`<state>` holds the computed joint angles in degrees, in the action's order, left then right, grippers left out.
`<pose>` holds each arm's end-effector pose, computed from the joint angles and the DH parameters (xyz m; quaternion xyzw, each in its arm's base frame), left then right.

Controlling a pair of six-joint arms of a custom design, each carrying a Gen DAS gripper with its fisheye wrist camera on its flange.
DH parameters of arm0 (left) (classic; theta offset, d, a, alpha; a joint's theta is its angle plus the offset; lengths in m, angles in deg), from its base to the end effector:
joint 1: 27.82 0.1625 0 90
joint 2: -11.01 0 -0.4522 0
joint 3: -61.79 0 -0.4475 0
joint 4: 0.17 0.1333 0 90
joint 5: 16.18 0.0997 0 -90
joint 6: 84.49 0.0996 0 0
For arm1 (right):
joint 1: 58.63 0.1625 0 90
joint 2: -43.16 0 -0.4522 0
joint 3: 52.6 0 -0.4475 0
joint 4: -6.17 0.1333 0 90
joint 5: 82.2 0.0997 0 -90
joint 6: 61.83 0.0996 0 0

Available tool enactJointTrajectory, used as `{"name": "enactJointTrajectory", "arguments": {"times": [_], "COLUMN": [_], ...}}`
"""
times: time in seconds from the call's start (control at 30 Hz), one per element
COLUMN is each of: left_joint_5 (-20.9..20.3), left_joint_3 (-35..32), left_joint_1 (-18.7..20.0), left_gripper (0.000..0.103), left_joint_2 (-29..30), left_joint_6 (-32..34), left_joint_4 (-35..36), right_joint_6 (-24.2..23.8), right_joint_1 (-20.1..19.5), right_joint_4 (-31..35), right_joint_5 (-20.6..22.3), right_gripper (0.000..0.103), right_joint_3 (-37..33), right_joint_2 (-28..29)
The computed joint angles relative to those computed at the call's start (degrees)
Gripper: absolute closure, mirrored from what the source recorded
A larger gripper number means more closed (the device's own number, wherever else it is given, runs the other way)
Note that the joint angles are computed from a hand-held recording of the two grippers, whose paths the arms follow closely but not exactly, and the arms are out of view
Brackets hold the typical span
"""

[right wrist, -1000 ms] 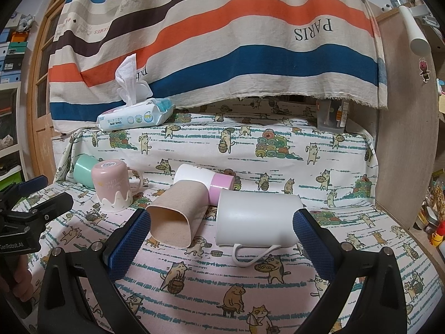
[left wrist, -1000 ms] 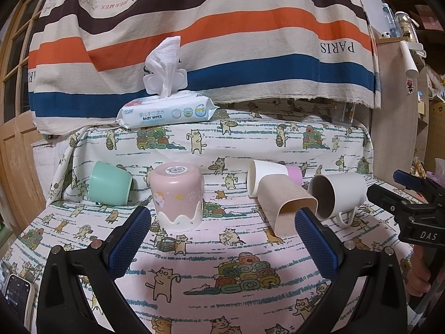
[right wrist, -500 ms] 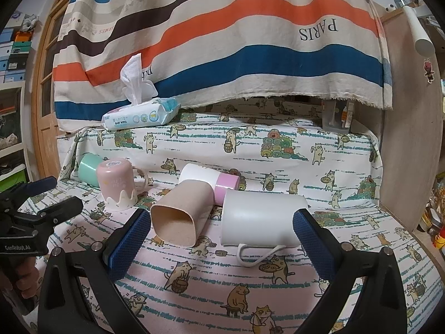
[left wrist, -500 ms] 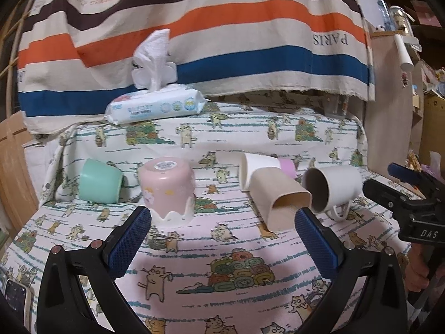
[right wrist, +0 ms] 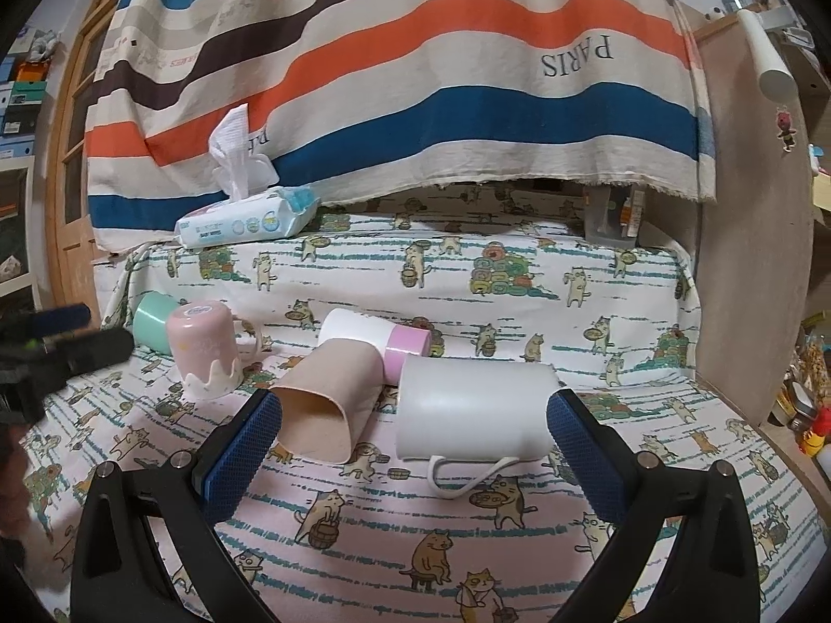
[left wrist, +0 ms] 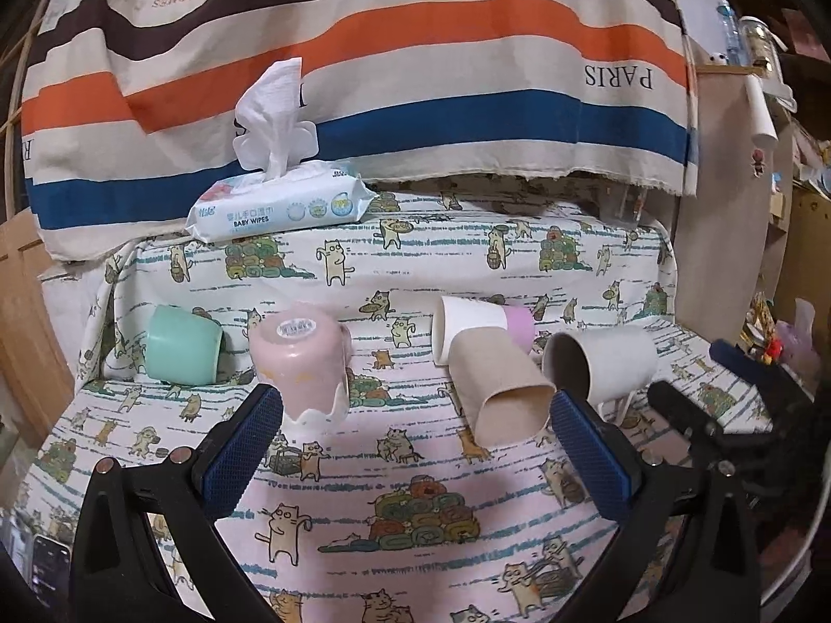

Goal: Flip cup upside down
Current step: 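Move the left gripper onto the beige square cup and close it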

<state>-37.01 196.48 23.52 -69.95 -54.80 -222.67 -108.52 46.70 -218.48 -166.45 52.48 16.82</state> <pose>-0.0668 -0.4459 0.3392 0.0595 0.7288 -0.5551 0.3965 0.3049 -0.5703 -0.0487 0.4747 -0.7440 0.4627 0.0839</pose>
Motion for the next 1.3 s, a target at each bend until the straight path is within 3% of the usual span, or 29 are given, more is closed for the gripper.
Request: {"name": "enactJointTrajectory", "arguments": {"times": [0.17,0.33,0.53,0.7,0.77,0.87,1.03,1.2,1.3], "left_joint_5": [-0.46,-0.95,-3.83,-6.68,-7.52,-8.38,-8.96,-12.82,-13.72], "left_joint_3": [-1.84,-8.22,-16.64,-22.50,-23.99,-26.08,-29.41,-30.74,-30.77], "left_joint_1": [0.71,3.51,8.05,11.38,12.20,13.23,14.96,16.61,17.00], "left_gripper": [0.001,0.004,0.006,0.016,0.017,0.017,0.019,0.022,0.034], "left_joint_2": [-3.93,-2.76,3.00,6.27,7.14,8.42,10.01,10.16,9.86], "left_joint_6": [-15.93,-30.62,-36.98,-45.51,-48.04,-50.47,-55.58,-58.16,-59.40], "left_joint_4": [21.10,41.80,51.67,66.39,70.00,73.49,80.01,82.68,83.38], "right_joint_6": [1.04,6.32,2.12,1.81,1.52,0.51,-5.60,-9.70,-10.10], "right_joint_1": [-0.20,-0.29,-0.01,-1.30,-1.03,-1.34,-0.57,-0.12,-0.03], "right_joint_4": [-4.09,-4.09,-3.59,-0.79,0.94,-0.23,-4.53,-6.99,-5.84], "right_joint_5": [-1.13,-3.06,-6.44,-3.71,-5.42,-3.02,-3.81,-3.86,-4.17], "right_gripper": [0.000,0.000,0.000,0.000,0.000,0.000,0.000,0.000,0.000], "right_joint_3": [-0.58,-2.61,-7.04,-8.07,-8.42,-7.41,-7.14,-6.93,-6.81], "right_joint_2": [0.03,-2.01,-1.43,-0.98,-0.82,-0.85,1.18,2.36,2.10]}}
